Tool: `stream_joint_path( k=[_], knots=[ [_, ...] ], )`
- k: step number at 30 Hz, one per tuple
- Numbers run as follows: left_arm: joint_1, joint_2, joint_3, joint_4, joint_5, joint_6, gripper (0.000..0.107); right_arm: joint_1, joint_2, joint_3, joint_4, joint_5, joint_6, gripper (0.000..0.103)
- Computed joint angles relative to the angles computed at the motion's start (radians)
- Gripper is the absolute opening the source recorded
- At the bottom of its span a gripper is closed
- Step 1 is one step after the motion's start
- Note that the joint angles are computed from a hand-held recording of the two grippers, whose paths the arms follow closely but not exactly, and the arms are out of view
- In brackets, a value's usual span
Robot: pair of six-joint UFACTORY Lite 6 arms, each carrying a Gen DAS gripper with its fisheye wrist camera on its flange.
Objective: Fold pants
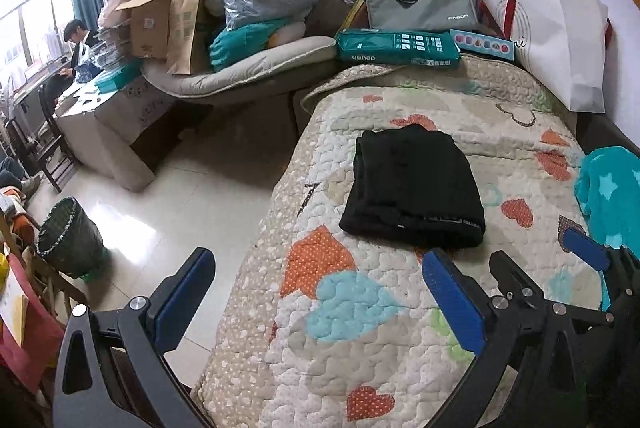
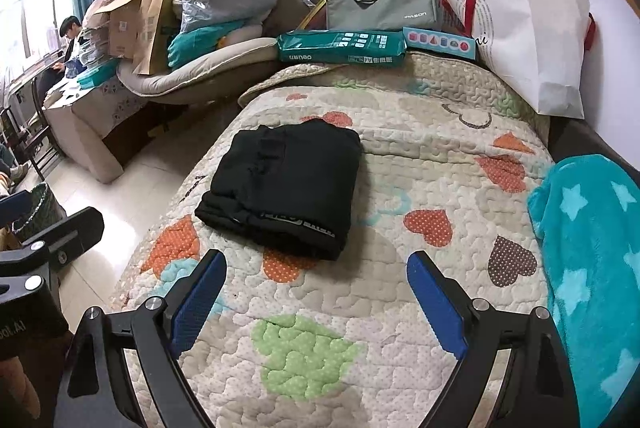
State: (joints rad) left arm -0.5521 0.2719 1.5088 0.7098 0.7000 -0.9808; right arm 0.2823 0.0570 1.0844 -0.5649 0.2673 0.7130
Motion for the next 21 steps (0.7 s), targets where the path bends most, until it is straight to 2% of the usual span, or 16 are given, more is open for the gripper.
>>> stream_joint_path(
  k=[21],
  knots=[
    [0.066, 0.047, 0.007, -0.205, -0.011, 0.131, 0.103, -0.003, 0.028, 0.004, -0.014, 0.011, 0.028, 0.095]
  ],
)
